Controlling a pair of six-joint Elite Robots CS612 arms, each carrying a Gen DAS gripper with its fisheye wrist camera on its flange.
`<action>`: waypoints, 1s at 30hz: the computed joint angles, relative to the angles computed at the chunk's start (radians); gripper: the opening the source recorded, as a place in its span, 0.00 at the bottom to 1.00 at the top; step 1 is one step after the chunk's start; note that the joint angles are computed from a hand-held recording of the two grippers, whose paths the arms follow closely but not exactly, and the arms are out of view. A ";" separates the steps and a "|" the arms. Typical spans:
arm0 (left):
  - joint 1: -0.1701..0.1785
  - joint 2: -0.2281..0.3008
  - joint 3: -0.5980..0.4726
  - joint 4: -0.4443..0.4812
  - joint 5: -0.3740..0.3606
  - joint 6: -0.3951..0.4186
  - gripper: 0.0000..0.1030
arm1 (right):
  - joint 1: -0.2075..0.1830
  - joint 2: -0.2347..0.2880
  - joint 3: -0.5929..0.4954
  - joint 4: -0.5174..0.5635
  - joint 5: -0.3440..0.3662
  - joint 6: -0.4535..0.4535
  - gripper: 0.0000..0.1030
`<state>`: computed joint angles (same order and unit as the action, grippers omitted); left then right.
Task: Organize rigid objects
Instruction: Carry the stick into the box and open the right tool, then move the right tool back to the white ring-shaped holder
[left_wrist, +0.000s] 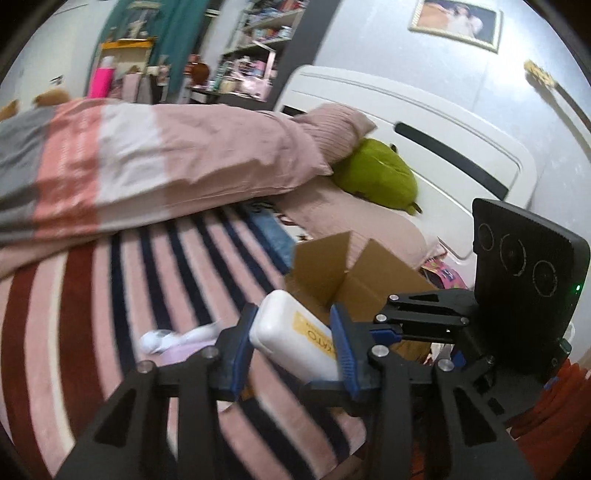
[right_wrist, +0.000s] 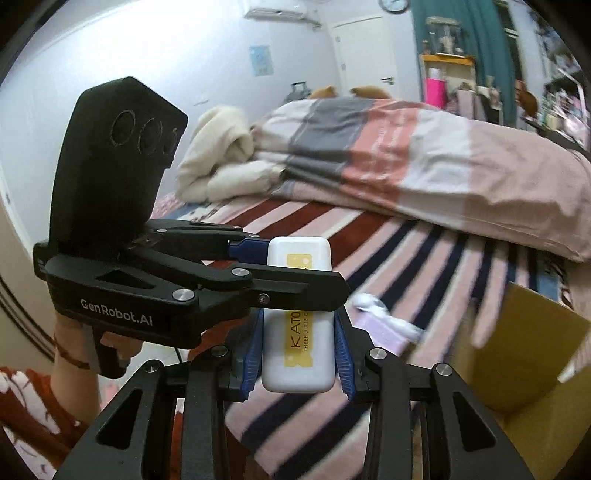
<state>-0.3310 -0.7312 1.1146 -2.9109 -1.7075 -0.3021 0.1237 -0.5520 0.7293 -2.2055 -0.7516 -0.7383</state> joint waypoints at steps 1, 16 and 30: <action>-0.004 0.017 -0.036 0.027 -0.008 0.009 0.36 | -0.007 0.002 -0.004 -0.008 -0.004 0.012 0.30; -0.047 0.257 -0.538 0.532 -0.020 0.109 0.76 | -0.059 0.121 -0.243 0.186 -0.243 0.078 0.32; -0.026 0.051 -0.158 0.216 0.123 0.067 0.80 | -0.043 0.036 -0.091 0.044 -0.169 0.080 0.48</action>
